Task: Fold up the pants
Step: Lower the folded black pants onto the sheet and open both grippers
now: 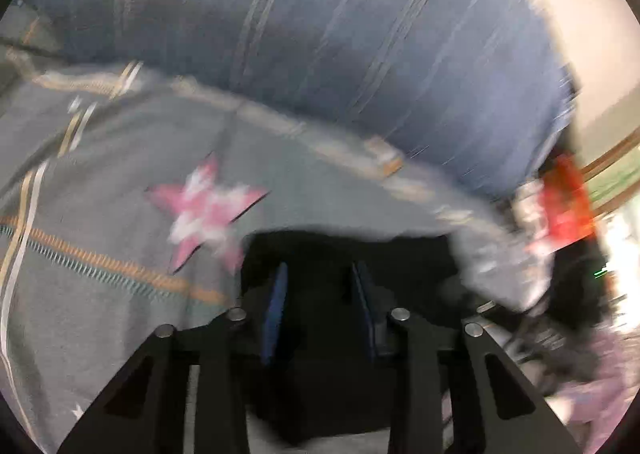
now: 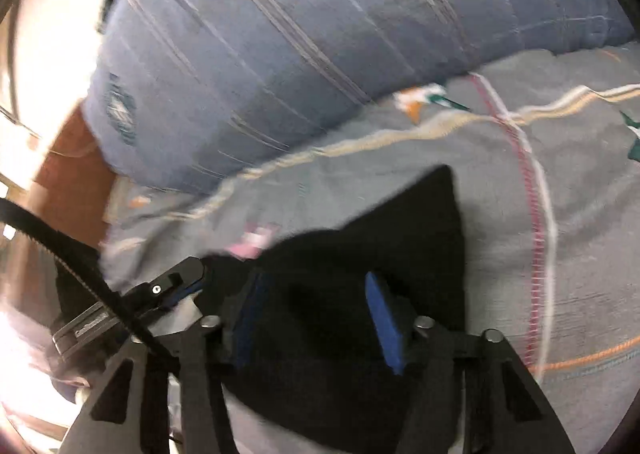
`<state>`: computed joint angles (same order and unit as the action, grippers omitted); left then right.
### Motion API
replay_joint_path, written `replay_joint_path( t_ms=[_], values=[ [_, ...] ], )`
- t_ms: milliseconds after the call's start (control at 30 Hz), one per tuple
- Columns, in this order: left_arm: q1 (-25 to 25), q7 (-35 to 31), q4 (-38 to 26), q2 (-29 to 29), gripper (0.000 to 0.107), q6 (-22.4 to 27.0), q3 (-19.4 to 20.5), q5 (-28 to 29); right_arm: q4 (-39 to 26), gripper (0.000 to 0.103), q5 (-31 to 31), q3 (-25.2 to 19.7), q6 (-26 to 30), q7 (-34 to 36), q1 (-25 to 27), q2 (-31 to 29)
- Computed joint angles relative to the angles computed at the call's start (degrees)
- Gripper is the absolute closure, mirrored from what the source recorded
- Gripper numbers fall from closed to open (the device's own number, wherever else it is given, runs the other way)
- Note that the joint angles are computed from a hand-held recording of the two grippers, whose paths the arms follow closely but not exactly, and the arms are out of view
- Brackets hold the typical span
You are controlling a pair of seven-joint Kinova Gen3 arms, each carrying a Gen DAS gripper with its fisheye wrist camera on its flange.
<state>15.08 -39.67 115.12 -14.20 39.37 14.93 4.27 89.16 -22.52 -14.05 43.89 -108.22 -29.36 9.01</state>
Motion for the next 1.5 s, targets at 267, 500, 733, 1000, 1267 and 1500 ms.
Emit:
replay_joint_path(
  t_ms=[267, 500, 733, 1000, 1267, 1500],
  values=[
    [6.52, 6.23, 3.9, -7.81, 0.078, -3.99, -4.74, -4.01, 2.55, 0.057, 1.43, -1.13, -3.08, 3.19, 0.16, -0.3],
    [5.81, 2.58, -2.2, -1.36, 0.061, -3.02, -2.41, -4.66, 5.36, 0.047, 9.63, 0.09, -8.03, -2.42, -4.29, -5.04],
    [1.05, 3.69, 1.62, 1.15, 0.061, -7.5, 1.71, -4.67, 7.5, 0.045, -1.45, -4.11, -10.53, 3.54, 4.75, -1.22],
    [1.21, 13.36, 2.14, -8.36, 0.058, 1.37, 5.04, -7.98, 17.84, 0.035, -8.47, -4.84, -18.25, 0.71, 8.37, -12.86],
    [-5.85, 29.41, 5.0, -17.17, 0.053, 11.0, 22.93, -6.54, 26.96, 0.031, 6.11, -18.64, -13.7, -17.93, 14.88, -26.66],
    [-16.84, 27.54, -4.66, -20.49, 0.053, 25.35, 41.51, -7.02, 27.37, 0.031, 19.64, -28.0, -7.1, -33.67, 13.32, -29.72]
  ],
)
